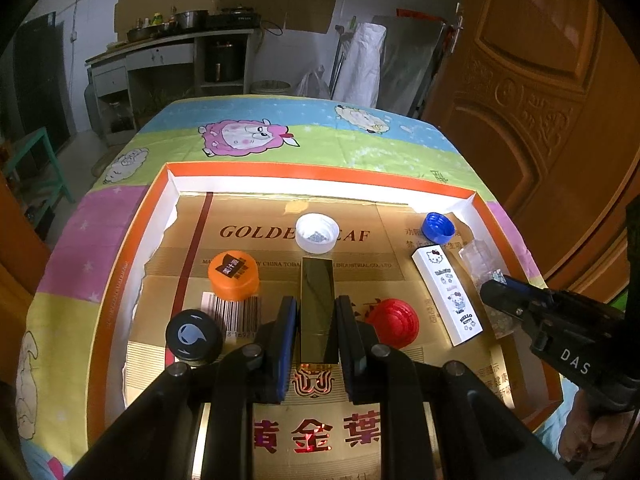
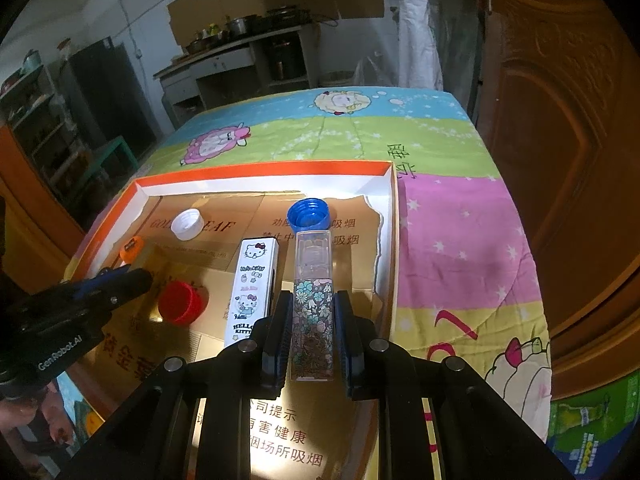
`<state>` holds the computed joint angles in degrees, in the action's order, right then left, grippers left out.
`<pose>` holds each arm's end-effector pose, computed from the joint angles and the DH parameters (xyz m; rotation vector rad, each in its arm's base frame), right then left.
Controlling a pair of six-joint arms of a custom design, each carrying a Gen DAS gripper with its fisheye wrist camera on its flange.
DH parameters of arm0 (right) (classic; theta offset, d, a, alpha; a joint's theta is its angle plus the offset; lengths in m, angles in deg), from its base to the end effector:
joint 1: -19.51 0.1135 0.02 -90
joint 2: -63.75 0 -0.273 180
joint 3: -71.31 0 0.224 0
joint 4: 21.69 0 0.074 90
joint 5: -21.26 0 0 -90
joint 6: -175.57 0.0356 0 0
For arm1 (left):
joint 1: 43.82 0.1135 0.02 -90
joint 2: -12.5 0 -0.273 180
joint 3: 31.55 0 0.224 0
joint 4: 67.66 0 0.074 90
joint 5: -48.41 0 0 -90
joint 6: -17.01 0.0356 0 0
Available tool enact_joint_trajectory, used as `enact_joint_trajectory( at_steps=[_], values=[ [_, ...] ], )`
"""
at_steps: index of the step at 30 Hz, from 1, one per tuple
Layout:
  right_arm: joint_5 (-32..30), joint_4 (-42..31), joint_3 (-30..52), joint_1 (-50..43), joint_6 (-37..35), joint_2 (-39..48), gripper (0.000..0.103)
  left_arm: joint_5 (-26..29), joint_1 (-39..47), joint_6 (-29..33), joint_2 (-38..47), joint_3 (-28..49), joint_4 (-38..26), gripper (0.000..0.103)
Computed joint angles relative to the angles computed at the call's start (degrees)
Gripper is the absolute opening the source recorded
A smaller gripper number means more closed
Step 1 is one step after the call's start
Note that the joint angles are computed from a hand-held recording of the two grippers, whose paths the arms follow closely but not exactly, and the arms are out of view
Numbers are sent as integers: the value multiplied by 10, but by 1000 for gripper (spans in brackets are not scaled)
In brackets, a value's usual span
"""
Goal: Organize rigid objects
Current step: 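Lower the gold box into the tray and open the left gripper while the right releases the bottle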
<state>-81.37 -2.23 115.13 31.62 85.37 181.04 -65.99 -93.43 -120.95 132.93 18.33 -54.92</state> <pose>0.2651 0.0648 0.0534 -0.3597 2.4919 0.3617 0.1988 -0.2110 0.0476 -0.1178 2.4567 -0.1831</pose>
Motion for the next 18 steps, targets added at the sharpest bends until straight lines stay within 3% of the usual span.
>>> enact_joint_trajectory(
  at_steps=[18],
  values=[
    [10, 9, 5, 16, -11, 15, 21, 6, 3, -1, 18, 4, 16, 20]
  ],
)
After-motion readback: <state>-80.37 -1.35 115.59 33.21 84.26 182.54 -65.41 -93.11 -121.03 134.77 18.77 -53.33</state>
